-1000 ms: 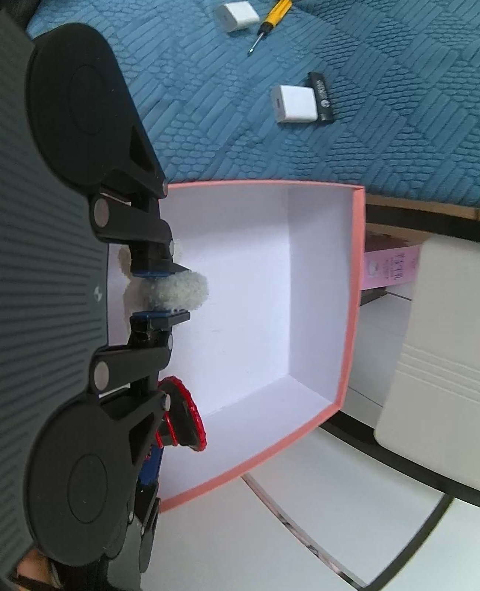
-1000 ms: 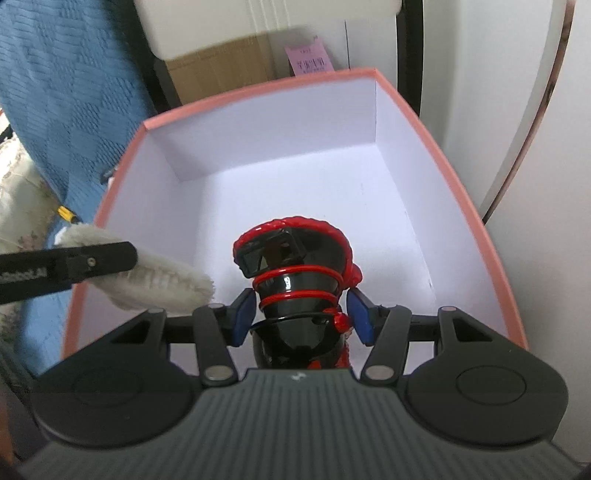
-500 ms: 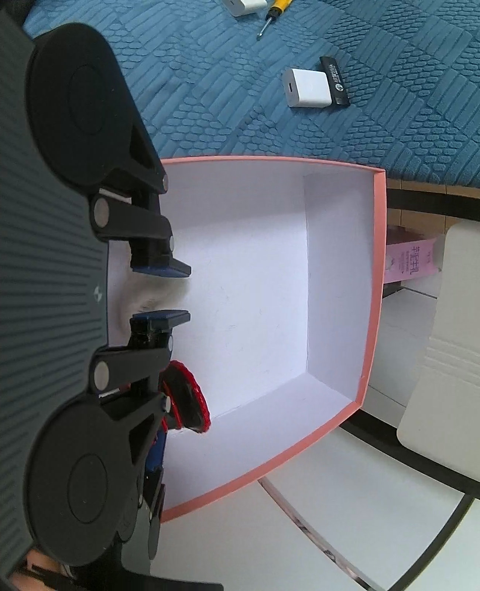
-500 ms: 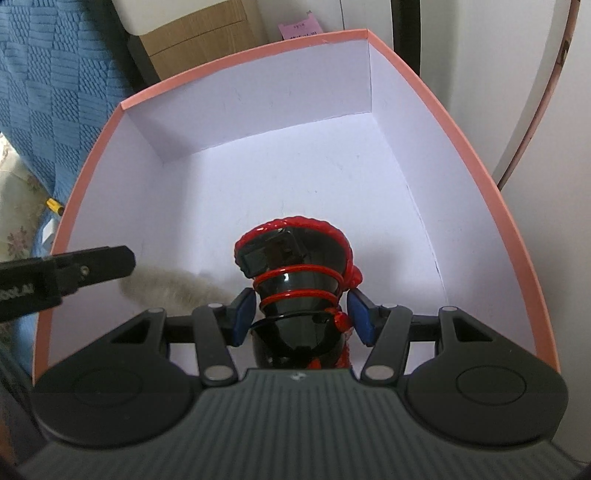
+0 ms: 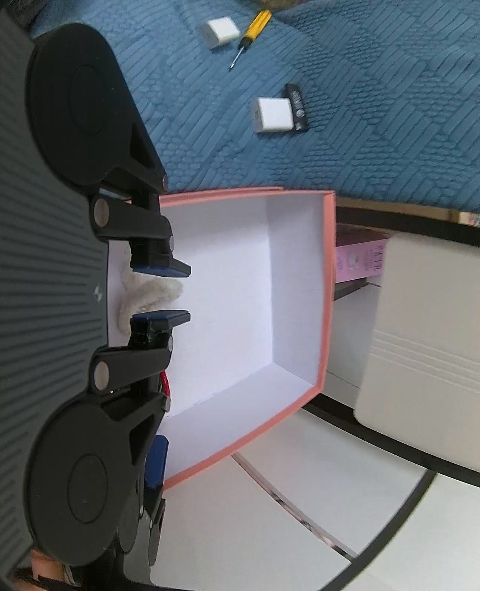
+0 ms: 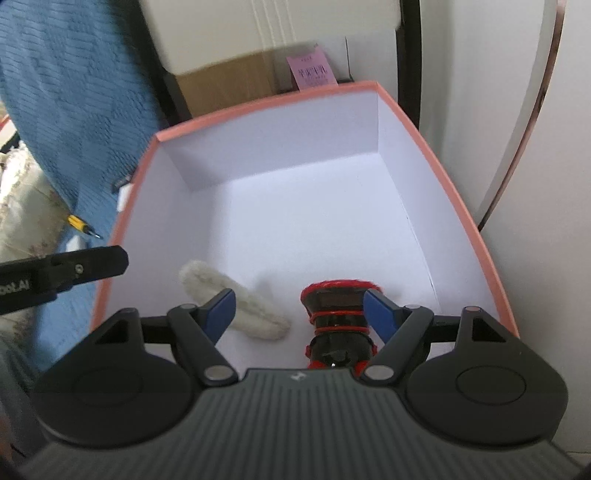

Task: Organize rigid objects
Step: 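Open right gripper releasing the toy while left gripper releases the plush in the box, then withdraw both open tools from the pink box back over the seat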

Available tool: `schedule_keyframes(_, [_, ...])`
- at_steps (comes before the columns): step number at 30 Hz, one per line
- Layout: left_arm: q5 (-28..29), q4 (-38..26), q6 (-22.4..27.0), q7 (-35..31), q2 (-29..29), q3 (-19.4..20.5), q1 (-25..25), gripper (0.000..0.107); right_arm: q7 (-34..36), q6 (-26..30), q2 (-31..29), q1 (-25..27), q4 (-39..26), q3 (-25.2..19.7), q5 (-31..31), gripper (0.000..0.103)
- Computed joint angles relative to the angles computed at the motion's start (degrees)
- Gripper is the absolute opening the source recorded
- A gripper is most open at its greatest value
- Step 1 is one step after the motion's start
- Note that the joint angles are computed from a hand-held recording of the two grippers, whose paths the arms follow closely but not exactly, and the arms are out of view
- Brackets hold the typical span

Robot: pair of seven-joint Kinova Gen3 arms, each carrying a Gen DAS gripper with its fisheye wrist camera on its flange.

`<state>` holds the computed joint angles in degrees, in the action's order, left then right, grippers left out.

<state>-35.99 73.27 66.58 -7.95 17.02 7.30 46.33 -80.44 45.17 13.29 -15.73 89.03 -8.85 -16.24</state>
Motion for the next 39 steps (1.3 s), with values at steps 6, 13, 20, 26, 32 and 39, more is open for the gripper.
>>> schedule_keyframes(6, [-5.0,1.5,3.4,4.0,-3.7,1.0,2.8,0.021,0.6,-0.7,-4.7,-0.1,1.2,-0.4,-1.9,0.078])
schedule_keyframes(13, [-11.2,3.2,9.1,8.8,-7.9,5.0,4.6,0.021,0.0,-2.3,-10.1,-1.9,2.4,-0.4,-2.3,0.078])
schedule_keyframes(20, [-15.3,6.1,14.6,12.6,-12.2,9.8,4.9,0.021,-3.7,-3.6,-14.5,-5.0,4.0,-1.1,0.6,0.078])
schedule_keyframes(26, [-17.4,8.1,19.6,15.7,-15.2,14.7,4.8,0.021,-7.5,-4.9,-18.3,-7.5,6.1,-2.4,3.7,0.078])
schedule_keyframes(32, [-18.5,9.1,24.8,18.2,-17.0,18.7,5.4,0.021,-12.1,-6.5,-21.2,-9.5,8.7,-4.7,7.5,0.078])
schedule_keyframes(39, [-18.7,10.9,30.4,20.9,-19.2,22.6,5.7,0.021,-17.3,-8.4,-23.1,-11.5,11.0,-7.1,10.3,0.078])
